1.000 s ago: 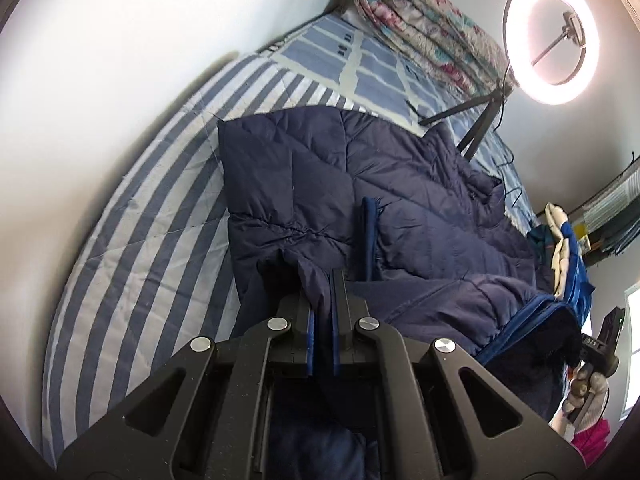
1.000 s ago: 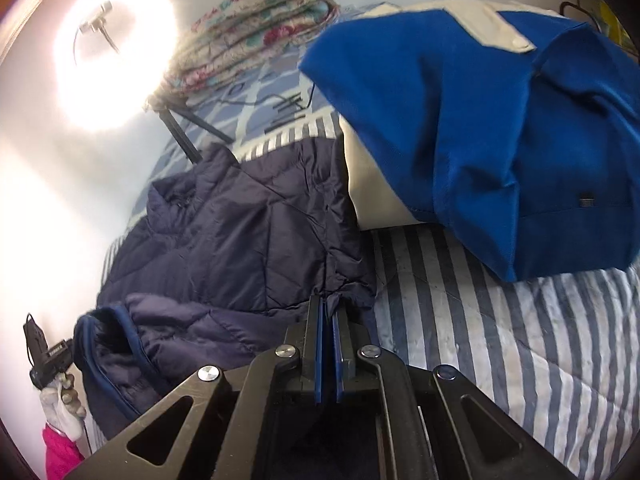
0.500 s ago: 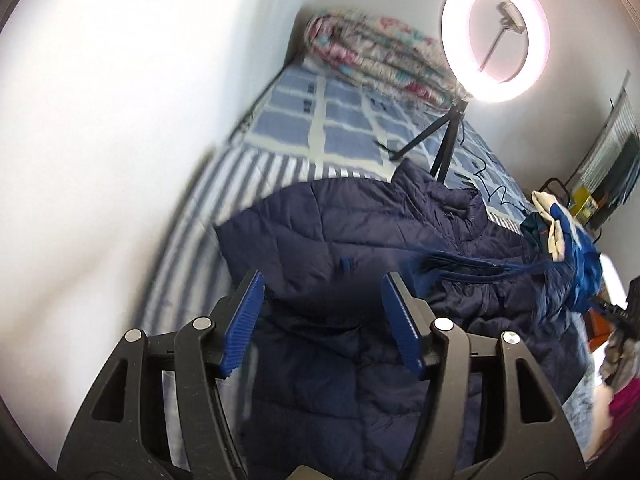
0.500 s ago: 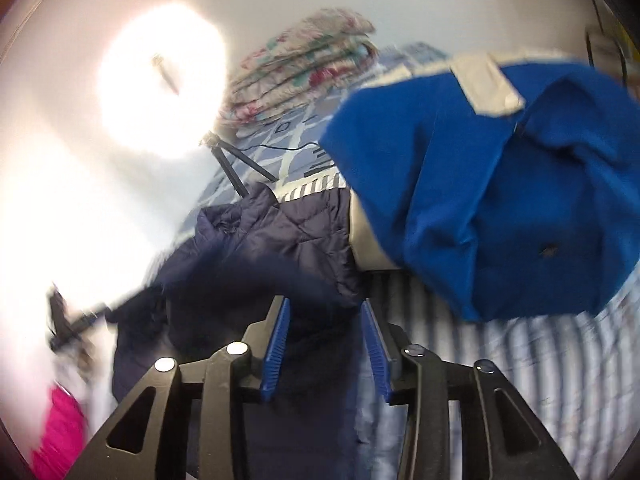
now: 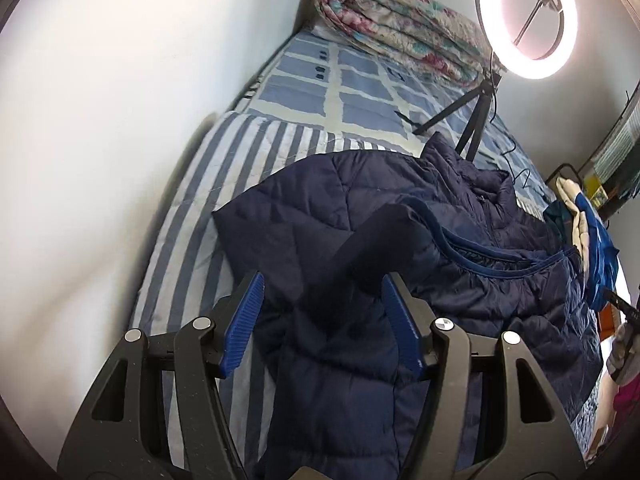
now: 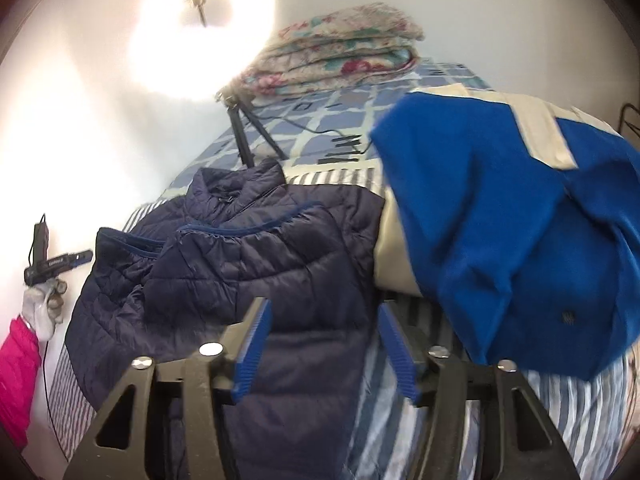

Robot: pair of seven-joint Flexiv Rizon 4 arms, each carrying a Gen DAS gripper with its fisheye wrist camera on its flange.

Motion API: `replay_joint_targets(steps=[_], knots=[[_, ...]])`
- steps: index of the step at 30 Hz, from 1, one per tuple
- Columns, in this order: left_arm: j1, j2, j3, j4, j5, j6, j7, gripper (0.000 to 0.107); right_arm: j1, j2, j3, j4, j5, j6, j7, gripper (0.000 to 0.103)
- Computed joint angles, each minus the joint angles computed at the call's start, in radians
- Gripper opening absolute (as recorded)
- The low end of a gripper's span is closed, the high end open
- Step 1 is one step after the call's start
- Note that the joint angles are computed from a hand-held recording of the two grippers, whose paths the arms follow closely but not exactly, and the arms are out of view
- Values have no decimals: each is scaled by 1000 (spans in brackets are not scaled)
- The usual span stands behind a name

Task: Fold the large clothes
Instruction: 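Lift the hem with both tools and fold it toward the collar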

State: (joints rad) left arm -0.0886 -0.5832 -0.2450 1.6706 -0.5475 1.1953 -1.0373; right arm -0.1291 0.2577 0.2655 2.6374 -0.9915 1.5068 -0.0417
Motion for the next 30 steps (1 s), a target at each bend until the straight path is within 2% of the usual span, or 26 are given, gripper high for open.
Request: replay_joint_targets(steps=[3, 6, 7, 8, 9, 10, 11, 12, 14, 18, 23, 27, 30], knots=[[-31, -33, 36, -58, 50, -43, -40, 63, 60, -58, -20, -40, 80, -78, -46, 66], [-39, -55, 37, -86, 74, -64, -45, 63, 114, -113, -52, -53, 159, -79, -88, 66], [-44, -62, 41, -94, 84, -67, -47, 63, 117, -123, -58, -55, 151, -74, -83, 64], [-52, -69, 47, -103, 99, -67, -51, 62, 123, -130, -61, -58, 145, -76, -82, 56], [-63, -76, 58, -112, 118, -63, -57, 52, 130, -134, -64, -60, 143, -77, -83, 44], [-73, -80, 67, -119, 137, -62, -63, 36, 136, -135, -65, -62, 138, -85, -82, 37], [-83, -84, 76, -126, 156, -63, -69, 28, 144, -133, -62, -68, 128, -105, -77, 28], [-92, -89, 87, -133, 173, -59, -82, 17, 147, -129, -62, -71, 104, -115, -70, 23], [-102, -94, 95, -140, 197, -57, -97, 7, 158, -117, -62, -73, 85, -131, -75, 4], [-92, -74, 78, -105, 211, 14, -88, 3, 157, -74, -52, -83, 13, -179, -34, 1], [-106, -49, 102, -102, 251, 100, -116, 2, 175, -14, -37, -106, 28, -297, -43, 0], [-162, -64, 174, -191, 319, 117, -179, 1, 155, 17, -36, -129, -31, -354, -14, 0], [-180, -95, 195, -282, 346, 90, -222, 1, 148, -2, -47, -167, -61, -401, -1, 0]])
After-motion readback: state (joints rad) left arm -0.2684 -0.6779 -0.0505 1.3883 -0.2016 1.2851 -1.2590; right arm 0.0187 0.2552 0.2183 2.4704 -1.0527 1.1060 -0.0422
